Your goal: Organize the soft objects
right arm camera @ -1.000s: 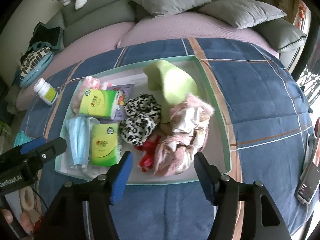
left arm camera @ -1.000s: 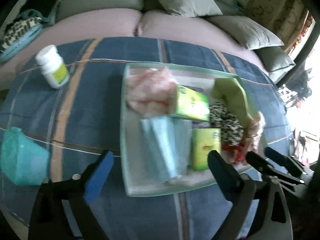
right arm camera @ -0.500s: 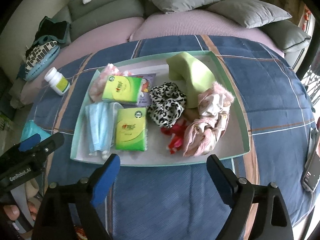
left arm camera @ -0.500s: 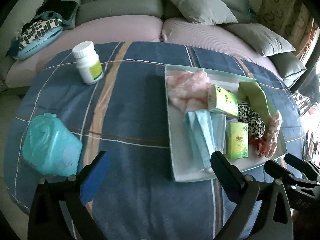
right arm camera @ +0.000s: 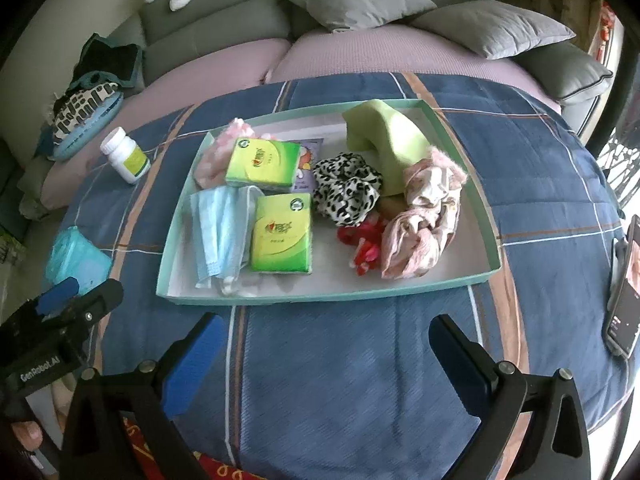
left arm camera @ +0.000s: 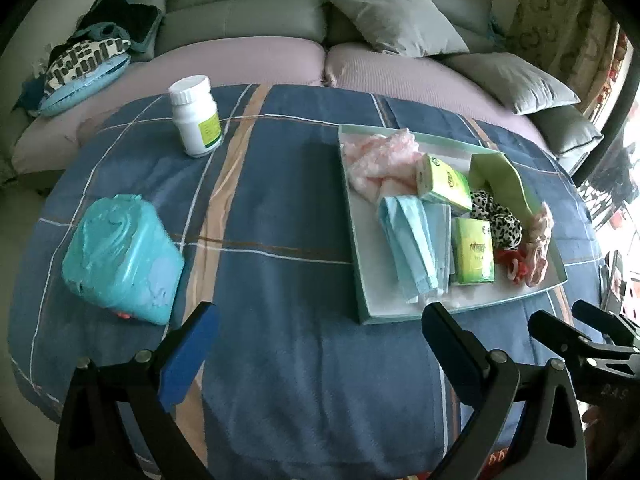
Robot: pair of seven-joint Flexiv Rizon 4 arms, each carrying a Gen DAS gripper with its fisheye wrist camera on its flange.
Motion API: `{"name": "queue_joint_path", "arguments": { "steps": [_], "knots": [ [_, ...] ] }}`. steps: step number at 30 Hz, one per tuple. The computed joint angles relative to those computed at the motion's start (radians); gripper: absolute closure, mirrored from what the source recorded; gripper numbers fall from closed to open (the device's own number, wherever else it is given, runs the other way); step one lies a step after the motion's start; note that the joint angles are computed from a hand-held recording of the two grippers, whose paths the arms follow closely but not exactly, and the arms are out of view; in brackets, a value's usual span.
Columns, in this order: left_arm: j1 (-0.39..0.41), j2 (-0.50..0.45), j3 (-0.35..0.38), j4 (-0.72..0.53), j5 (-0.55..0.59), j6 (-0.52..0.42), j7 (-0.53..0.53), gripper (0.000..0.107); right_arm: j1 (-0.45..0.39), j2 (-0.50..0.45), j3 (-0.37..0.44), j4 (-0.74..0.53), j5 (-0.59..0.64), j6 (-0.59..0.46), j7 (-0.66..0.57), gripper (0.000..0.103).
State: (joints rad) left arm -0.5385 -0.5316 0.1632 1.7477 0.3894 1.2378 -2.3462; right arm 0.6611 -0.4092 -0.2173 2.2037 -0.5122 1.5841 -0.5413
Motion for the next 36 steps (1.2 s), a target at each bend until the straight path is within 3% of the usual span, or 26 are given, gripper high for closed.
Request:
{"name": "queue_joint_path", "arguments": {
  "steps": [4,18,36],
  "knots": [
    [-0.017,0.008,0.017,0.014,0.024,-0.003,-0.023,0.006,0.052,-0.001,-0.046,0.015,-0.016,0.013,0.014,0.0],
    [-0.034,0.047,0.029,0.052,0.1,0.0,-0.107,0.006,0.123,0.008,-0.093,0.046,-0.01,0.012,0.028,0.0],
    [-0.017,0.106,-0.015,0.05,0.236,-0.131,-0.249,0.006,0.253,0.064,-0.241,0.114,-0.07,0.04,0.093,0.0]
  ]
}}
